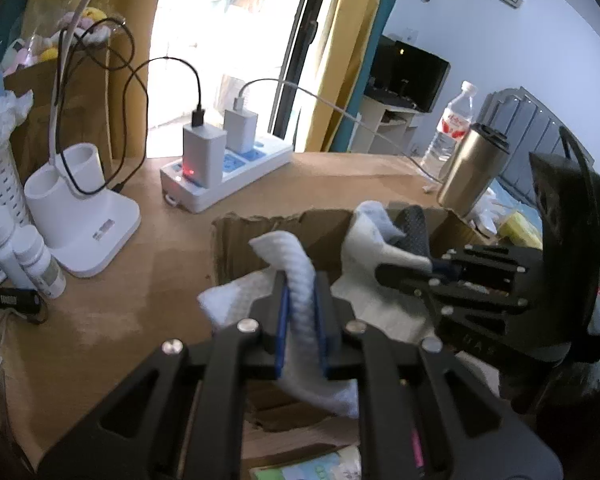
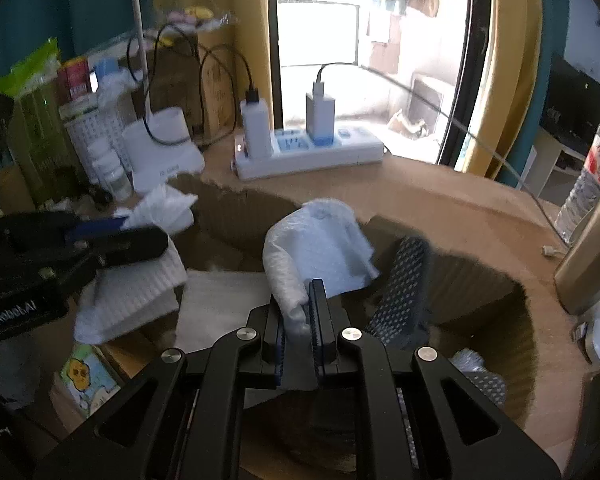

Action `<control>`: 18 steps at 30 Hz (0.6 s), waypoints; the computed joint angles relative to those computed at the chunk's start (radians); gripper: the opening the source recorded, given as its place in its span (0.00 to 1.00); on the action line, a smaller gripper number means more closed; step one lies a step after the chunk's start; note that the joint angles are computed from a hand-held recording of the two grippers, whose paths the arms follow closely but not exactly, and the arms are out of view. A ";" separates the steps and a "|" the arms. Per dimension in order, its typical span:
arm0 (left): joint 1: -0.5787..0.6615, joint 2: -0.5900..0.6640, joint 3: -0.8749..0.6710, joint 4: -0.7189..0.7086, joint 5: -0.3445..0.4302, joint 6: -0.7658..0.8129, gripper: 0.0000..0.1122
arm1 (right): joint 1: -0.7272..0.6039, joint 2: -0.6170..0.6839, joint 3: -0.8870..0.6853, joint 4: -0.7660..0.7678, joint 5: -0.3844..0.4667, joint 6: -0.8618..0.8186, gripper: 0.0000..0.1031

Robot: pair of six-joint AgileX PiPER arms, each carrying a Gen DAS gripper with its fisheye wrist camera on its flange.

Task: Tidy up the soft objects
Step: 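Lower both white items into the box and open both grippers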

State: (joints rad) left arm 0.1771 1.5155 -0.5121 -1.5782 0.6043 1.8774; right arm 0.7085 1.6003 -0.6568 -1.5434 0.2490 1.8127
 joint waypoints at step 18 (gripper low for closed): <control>0.004 -0.107 0.042 0.069 -0.020 -0.082 0.57 | 0.036 -0.073 0.028 0.100 0.012 -0.058 0.34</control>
